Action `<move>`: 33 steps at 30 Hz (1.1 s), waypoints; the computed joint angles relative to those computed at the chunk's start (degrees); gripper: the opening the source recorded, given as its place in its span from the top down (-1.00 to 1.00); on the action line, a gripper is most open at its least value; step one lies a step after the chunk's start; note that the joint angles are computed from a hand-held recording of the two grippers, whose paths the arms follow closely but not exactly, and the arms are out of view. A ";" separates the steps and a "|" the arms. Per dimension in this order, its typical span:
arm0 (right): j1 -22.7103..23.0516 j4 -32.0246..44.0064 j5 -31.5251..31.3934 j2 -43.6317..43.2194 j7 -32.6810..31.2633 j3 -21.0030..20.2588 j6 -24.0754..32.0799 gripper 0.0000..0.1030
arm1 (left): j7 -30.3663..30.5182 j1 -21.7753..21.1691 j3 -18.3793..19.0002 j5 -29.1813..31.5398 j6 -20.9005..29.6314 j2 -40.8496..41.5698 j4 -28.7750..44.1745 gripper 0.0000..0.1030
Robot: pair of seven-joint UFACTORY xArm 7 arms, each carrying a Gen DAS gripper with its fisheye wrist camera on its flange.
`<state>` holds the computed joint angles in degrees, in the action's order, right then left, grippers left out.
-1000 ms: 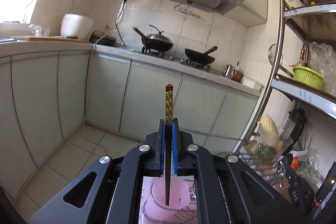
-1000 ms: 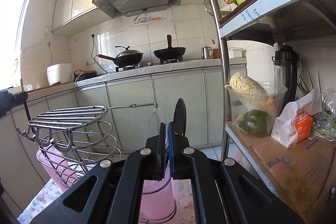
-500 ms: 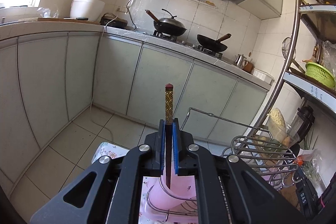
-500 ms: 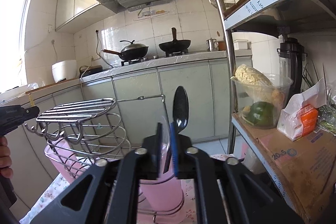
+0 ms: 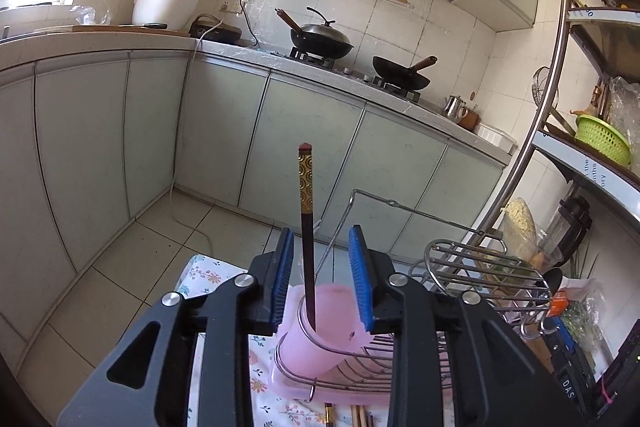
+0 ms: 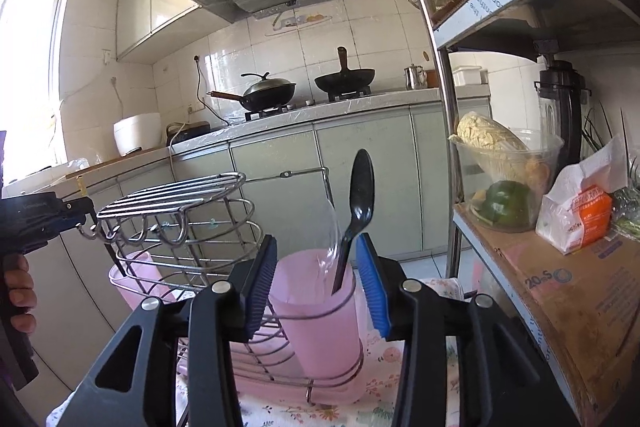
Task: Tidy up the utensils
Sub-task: 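Lower the chopstick into the pink cup and open the left tool, then lower both open tools toward the chopsticks lying on the cloth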
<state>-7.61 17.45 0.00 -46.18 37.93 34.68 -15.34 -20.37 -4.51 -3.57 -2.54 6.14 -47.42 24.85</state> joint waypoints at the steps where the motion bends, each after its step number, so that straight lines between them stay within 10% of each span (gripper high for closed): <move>1: 0.72 -0.48 0.12 -0.58 0.18 -0.45 0.17 0.20 | 0.07 -0.34 0.23 -0.09 0.34 -0.71 -0.31 0.45; 33: 18.36 -7.06 -6.15 -9.39 7.30 -9.02 13.76 0.16 | 6.59 -7.98 2.90 -3.91 23.19 -16.62 -13.42 0.44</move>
